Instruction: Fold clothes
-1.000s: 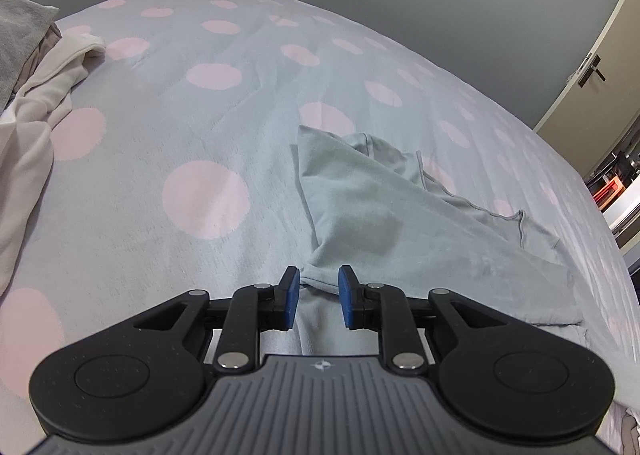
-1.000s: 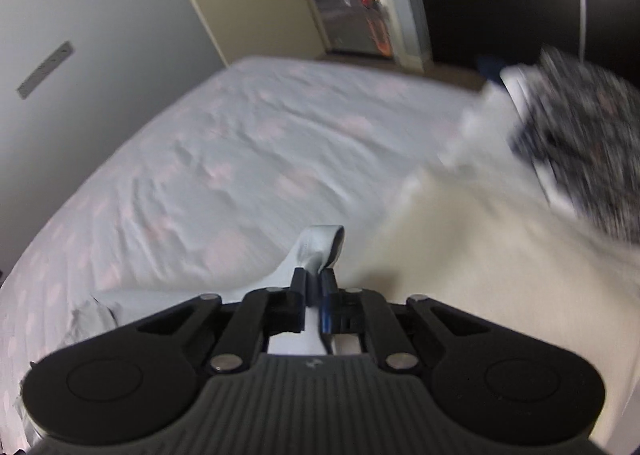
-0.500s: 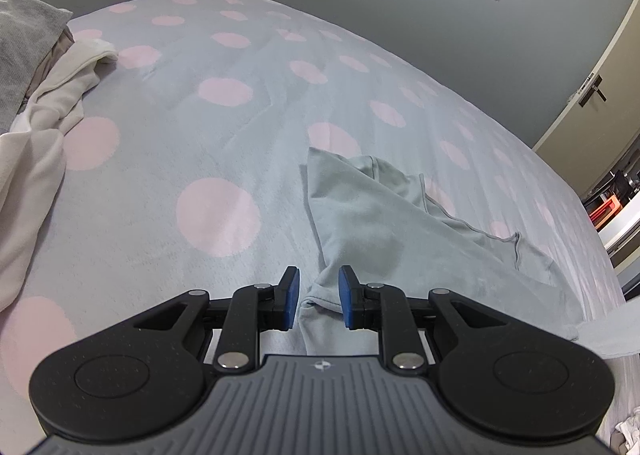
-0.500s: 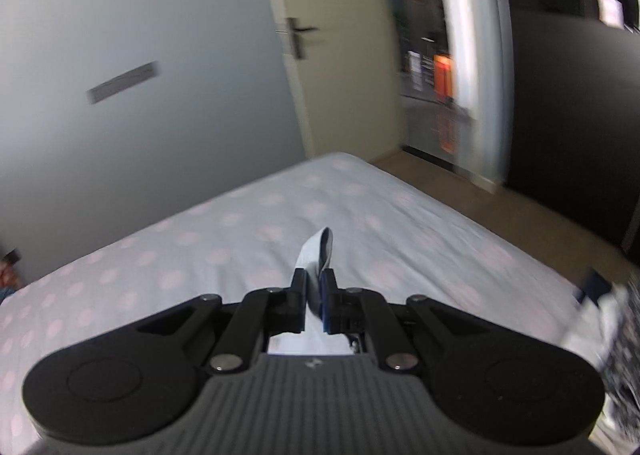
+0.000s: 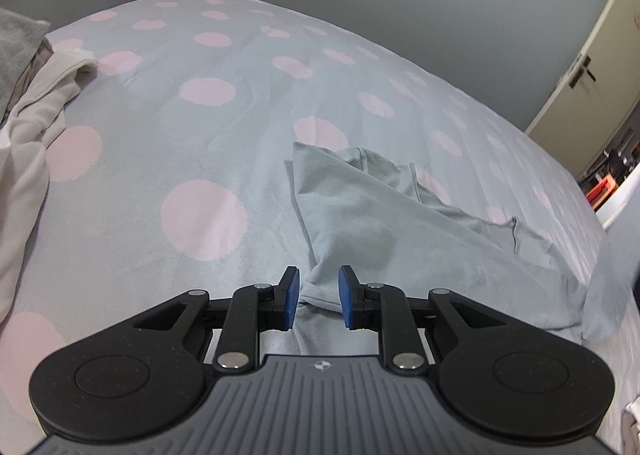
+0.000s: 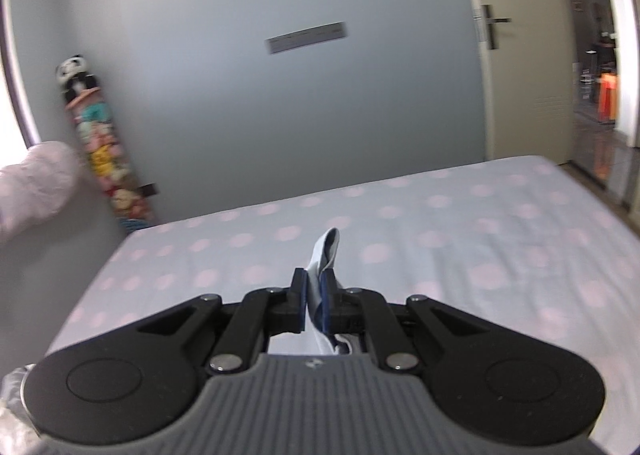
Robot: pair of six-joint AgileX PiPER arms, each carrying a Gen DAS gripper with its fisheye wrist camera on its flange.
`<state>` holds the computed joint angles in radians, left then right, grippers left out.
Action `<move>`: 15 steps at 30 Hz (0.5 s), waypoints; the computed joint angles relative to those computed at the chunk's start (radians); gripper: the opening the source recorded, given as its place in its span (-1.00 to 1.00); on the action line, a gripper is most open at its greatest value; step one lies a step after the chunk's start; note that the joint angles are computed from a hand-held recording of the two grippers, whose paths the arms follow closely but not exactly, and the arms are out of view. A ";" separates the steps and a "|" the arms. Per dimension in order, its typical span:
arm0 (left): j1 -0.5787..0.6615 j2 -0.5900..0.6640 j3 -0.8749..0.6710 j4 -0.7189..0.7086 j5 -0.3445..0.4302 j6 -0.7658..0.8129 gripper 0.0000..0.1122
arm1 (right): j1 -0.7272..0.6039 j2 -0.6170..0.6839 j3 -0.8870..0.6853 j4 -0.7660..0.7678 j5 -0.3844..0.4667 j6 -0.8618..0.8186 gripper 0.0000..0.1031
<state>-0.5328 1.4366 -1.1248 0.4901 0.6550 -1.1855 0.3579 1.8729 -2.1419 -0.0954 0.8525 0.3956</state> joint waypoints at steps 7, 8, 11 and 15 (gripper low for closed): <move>0.008 0.004 -0.007 -0.016 0.006 0.028 -0.68 | 0.106 0.125 -0.083 0.133 -0.009 -0.070 -0.84; 0.010 0.002 -0.005 -0.017 0.004 0.026 -0.68 | 0.124 0.142 -0.086 0.142 -0.012 -0.074 -0.84; 0.020 -0.004 0.001 -0.019 -0.003 0.021 -0.68 | 0.159 0.192 -0.089 0.186 -0.023 -0.092 -0.84; 0.032 -0.017 0.015 -0.015 -0.021 0.012 -0.68 | 0.203 0.251 -0.073 0.219 -0.050 -0.105 -0.84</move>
<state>-0.5005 1.4200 -1.1097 0.4752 0.6336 -1.1735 0.5608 2.1240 -2.2144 0.1234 0.8022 0.2906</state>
